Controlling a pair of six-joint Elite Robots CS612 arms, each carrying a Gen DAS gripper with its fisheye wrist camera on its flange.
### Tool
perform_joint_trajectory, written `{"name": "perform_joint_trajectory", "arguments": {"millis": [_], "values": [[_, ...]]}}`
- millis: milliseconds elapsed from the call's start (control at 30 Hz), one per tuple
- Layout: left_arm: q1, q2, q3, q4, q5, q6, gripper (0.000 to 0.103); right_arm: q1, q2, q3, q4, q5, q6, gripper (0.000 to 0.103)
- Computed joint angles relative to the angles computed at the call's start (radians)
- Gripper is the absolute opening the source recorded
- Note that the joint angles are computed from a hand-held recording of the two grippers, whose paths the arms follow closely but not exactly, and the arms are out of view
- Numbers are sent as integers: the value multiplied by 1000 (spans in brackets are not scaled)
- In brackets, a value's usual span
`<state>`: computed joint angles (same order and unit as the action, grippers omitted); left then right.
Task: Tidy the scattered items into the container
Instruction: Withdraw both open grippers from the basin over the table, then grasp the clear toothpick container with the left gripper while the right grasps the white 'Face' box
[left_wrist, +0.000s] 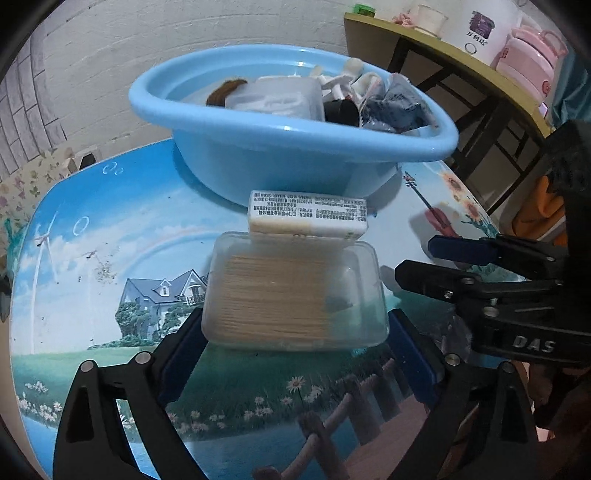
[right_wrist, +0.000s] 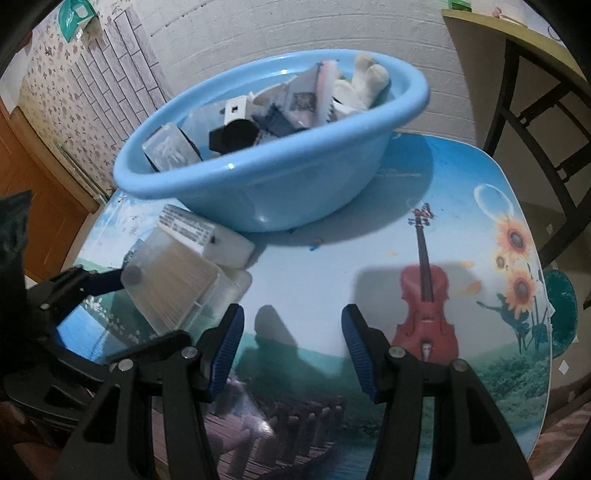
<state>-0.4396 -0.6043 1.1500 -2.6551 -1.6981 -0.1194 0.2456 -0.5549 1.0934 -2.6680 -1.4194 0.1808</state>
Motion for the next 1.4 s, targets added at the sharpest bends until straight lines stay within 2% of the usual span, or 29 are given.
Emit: {"name": "perform_joint_trajectory", "arguments": {"millis": [167,267,700,867,967,1067,1400], "values": [[3,-7,21,-31,3,32,94,1,3,-7,-30,38,12,54],[11,-15,36,-44,8,25,94,5,8,-16,-36,58,-2,54],[59,-49,123,-124,76,-87,94,27,53,-113,40,77,5,55],[75,-50,135,-144,69,-99,94,42,74,-152,78,35,-32,55],[77,-47,136,-161,76,-100,94,49,88,-177,95,-7,-54,67],[75,-44,135,-169,78,-100,94,58,98,-198,114,-26,-51,73],[82,-36,129,-191,66,-109,94,84,136,-267,142,-120,-65,81]]}}
